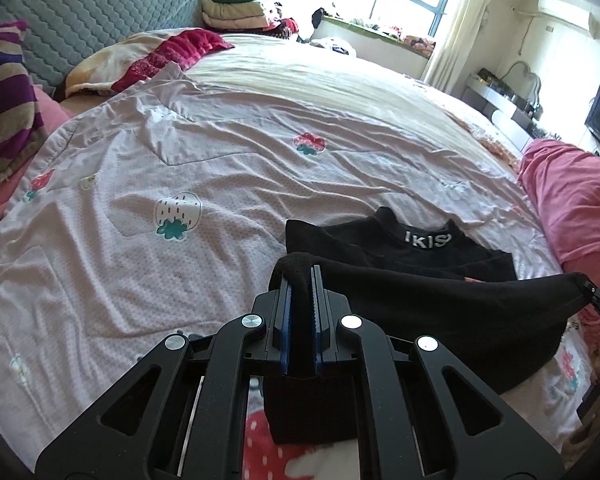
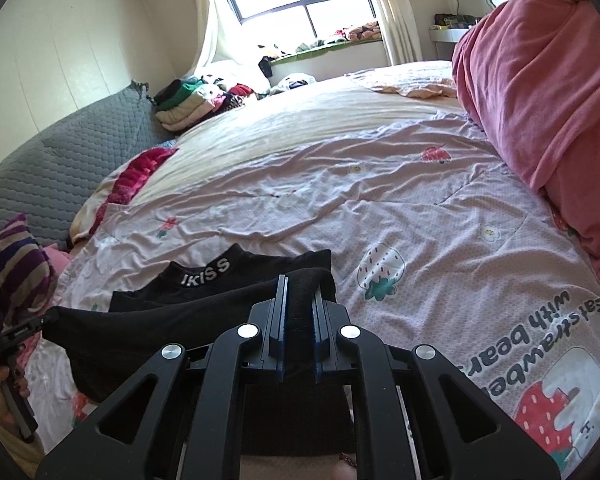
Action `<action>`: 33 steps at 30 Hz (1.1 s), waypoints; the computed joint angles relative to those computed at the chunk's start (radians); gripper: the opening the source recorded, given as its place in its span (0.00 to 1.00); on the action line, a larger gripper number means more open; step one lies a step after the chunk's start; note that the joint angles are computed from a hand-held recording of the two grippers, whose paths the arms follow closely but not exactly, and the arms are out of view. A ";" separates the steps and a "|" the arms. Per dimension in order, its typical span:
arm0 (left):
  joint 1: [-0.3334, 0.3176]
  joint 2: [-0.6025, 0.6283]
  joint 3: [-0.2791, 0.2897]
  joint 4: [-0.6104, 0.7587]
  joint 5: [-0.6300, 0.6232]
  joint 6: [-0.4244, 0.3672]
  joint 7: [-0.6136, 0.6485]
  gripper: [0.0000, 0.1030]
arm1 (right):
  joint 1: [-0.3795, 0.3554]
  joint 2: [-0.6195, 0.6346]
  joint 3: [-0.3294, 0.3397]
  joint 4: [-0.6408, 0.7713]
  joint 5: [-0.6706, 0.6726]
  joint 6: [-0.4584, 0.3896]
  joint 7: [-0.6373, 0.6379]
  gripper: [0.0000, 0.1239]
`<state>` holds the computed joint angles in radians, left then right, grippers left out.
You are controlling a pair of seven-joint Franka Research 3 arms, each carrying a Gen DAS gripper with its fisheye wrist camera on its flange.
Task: Fold small clothes
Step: 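Lift the hem with both tools and fold it toward the collar, then open, then raise both open tools off the folded hem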
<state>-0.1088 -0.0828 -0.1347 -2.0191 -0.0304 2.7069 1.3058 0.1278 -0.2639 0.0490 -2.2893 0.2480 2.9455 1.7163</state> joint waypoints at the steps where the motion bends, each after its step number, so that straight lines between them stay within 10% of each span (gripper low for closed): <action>1: 0.002 0.012 -0.002 0.009 0.014 -0.001 -0.007 0.03 | 0.000 0.008 0.000 0.003 -0.001 0.000 0.000 0.07; 5: 0.009 0.055 -0.009 0.040 0.064 -0.019 -0.042 0.03 | 0.011 0.042 -0.016 0.016 0.016 -0.005 -0.025 0.10; 8: 0.015 0.064 -0.013 0.040 0.124 -0.024 -0.105 0.14 | -0.034 0.059 0.018 0.023 -0.075 -0.024 0.024 0.35; 11: 0.019 0.042 -0.011 0.011 0.130 -0.008 -0.128 0.29 | -0.028 0.065 0.007 0.023 -0.085 -0.035 0.029 0.36; 33: -0.071 -0.064 -0.031 -0.095 0.124 0.025 -0.049 0.31 | 0.052 0.010 0.025 -0.018 -0.067 -0.077 -0.123 0.43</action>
